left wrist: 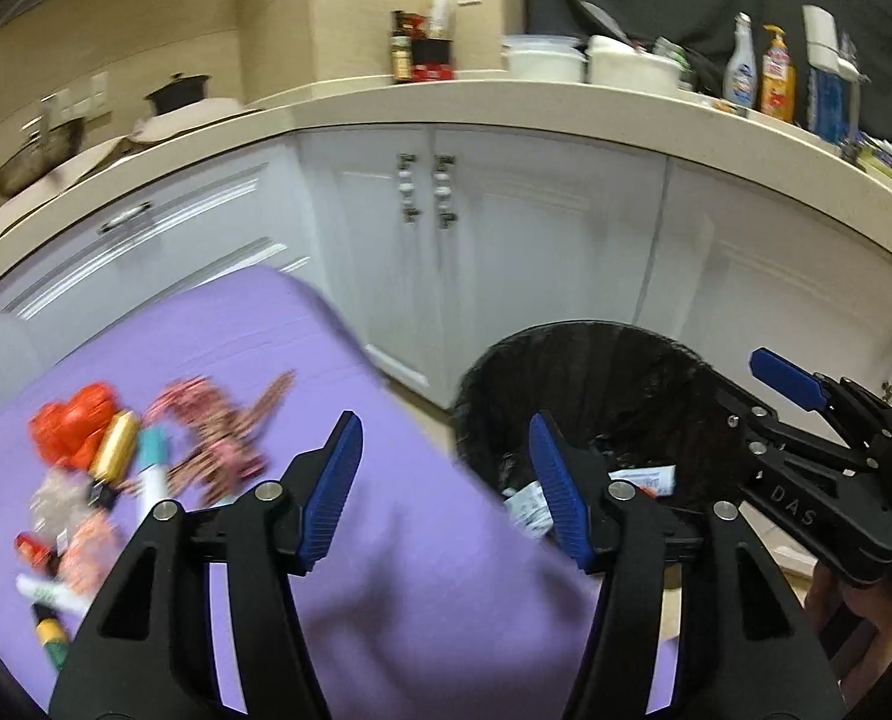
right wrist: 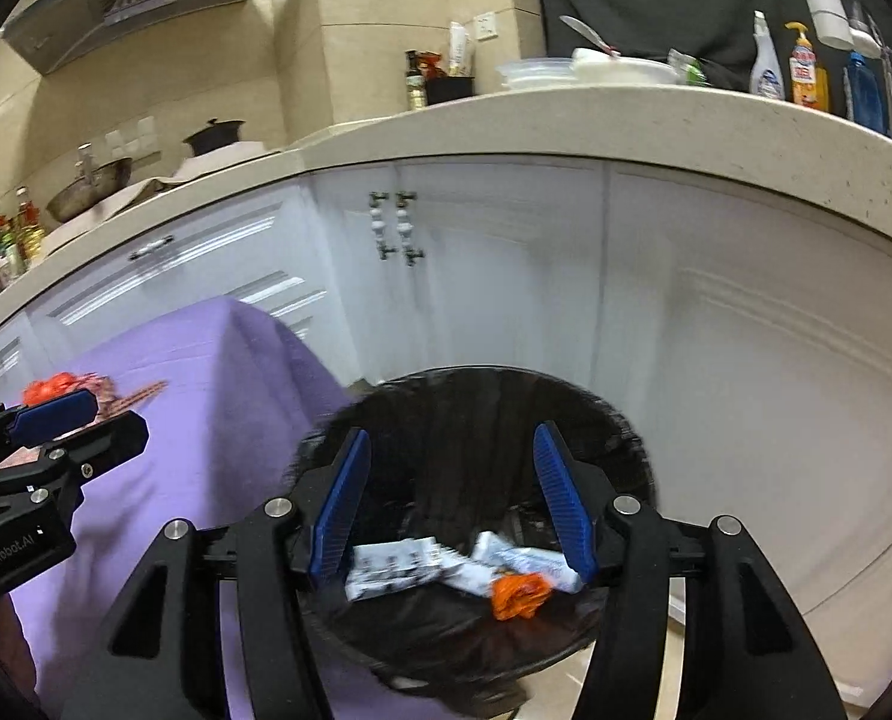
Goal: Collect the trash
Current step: 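Grasp the green bottle with the left tool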
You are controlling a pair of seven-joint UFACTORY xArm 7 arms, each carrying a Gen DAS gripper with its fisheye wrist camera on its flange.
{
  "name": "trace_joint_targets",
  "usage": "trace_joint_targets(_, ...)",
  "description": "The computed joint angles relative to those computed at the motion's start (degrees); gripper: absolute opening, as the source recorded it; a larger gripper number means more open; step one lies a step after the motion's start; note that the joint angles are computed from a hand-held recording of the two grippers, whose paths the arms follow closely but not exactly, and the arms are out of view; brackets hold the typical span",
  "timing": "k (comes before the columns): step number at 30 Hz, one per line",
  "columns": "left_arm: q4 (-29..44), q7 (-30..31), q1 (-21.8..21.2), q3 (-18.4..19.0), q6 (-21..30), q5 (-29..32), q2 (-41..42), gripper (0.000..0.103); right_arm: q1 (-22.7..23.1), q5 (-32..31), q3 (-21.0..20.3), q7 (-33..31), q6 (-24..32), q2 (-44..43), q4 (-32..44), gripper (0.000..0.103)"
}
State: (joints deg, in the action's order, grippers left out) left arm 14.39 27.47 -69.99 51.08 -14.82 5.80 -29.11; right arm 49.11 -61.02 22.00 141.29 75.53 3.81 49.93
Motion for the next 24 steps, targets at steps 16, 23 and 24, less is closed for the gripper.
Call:
trace_joint_targets(16, -2.8, 13.2, 28.3, -1.2, 7.4, -8.0, -6.4, 0.059, 6.3, -8.9, -5.4, -7.3, -7.0, 14.6, 18.0, 0.056)
trace_joint_targets(23, -1.9, 17.5, 28.2, 1.0, 7.0, -13.0, -3.6, 0.059, 8.0, -9.6, -8.0, -9.5, -9.6, 17.0, 21.3, 0.056)
trace_joint_targets(24, -1.7, 17.8, 27.8, 1.1, 6.8, -13.6, -3.3, 0.059, 8.0, -9.7, -8.3, -9.7, -10.0, 17.2, 21.5, 0.056)
